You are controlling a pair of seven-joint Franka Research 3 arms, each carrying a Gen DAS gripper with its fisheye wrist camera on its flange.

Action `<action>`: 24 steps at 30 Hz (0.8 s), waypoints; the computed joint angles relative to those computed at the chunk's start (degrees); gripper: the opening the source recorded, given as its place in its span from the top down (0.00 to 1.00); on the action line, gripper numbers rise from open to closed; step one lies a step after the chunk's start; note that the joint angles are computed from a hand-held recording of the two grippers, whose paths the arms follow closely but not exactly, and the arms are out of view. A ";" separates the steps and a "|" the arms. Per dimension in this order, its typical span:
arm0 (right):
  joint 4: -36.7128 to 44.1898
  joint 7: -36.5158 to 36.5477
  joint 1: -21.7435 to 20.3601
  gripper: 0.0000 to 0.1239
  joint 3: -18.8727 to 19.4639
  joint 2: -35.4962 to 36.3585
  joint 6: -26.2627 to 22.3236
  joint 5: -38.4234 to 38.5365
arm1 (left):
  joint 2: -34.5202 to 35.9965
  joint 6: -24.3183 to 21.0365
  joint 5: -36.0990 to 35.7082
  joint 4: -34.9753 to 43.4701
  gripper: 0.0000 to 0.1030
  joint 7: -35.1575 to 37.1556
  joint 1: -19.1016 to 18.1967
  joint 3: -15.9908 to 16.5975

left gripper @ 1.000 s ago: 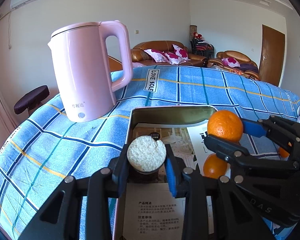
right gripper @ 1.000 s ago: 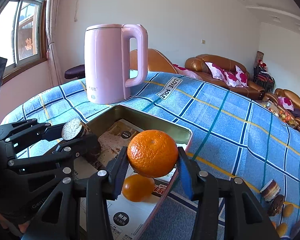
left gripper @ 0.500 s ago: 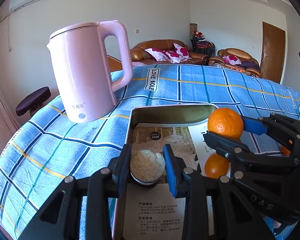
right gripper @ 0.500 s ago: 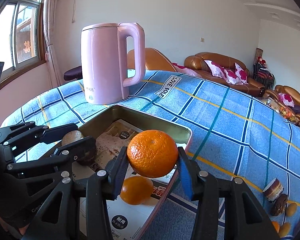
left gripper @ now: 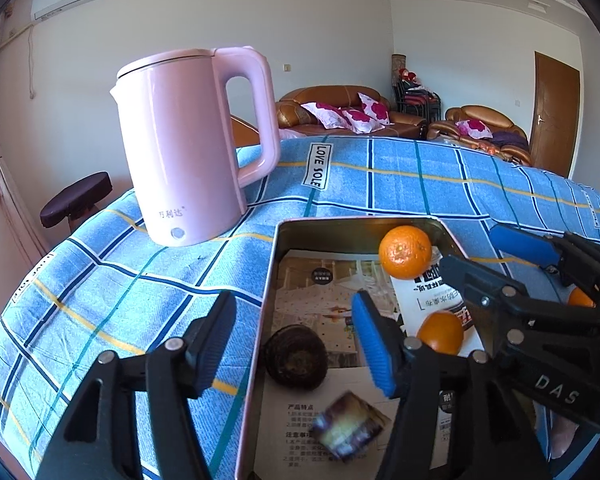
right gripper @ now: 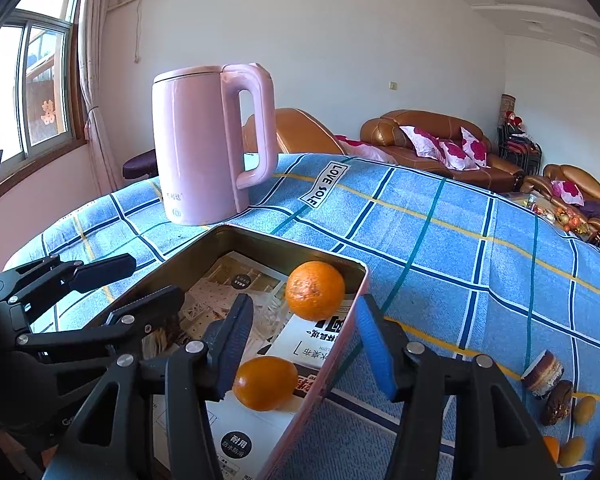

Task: Organize fruits
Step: 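Grasp a large orange with the left gripper while the right gripper grasps the brown round fruit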

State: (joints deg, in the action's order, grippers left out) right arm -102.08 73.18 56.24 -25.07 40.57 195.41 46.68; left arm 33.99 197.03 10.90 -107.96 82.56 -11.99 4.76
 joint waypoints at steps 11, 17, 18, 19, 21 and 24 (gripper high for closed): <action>-0.68 -5.84 1.41 0.44 0.40 -0.15 5.05 8.26 | -0.23 1.13 -2.38 -0.81 0.26 1.16 -1.71 1.41; -1.06 -10.46 0.42 0.43 2.74 -1.20 6.94 11.97 | -1.27 2.72 -1.92 -2.07 0.26 0.92 -0.03 -0.65; -1.39 -11.82 1.00 0.42 2.47 -1.42 7.13 13.40 | -1.65 3.23 -1.87 -2.53 0.25 0.99 0.04 -0.87; -2.06 -12.68 0.87 0.42 2.99 -1.96 7.90 13.89 | -2.04 3.88 -2.00 -3.07 0.22 1.17 -0.15 -0.90; -4.36 -13.60 -0.26 0.42 4.95 -3.82 9.98 13.94 | -2.89 5.28 -2.30 -4.25 0.17 1.75 -0.46 -1.12; -9.35 -13.36 -2.46 0.42 8.19 -7.36 14.37 13.35 | -4.31 7.22 -1.98 -6.14 0.13 2.50 0.00 -2.71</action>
State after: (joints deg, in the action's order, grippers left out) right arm -111.43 59.81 53.79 -16.88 33.21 209.77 60.03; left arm 29.68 204.25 8.92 -114.10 85.06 -11.99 2.05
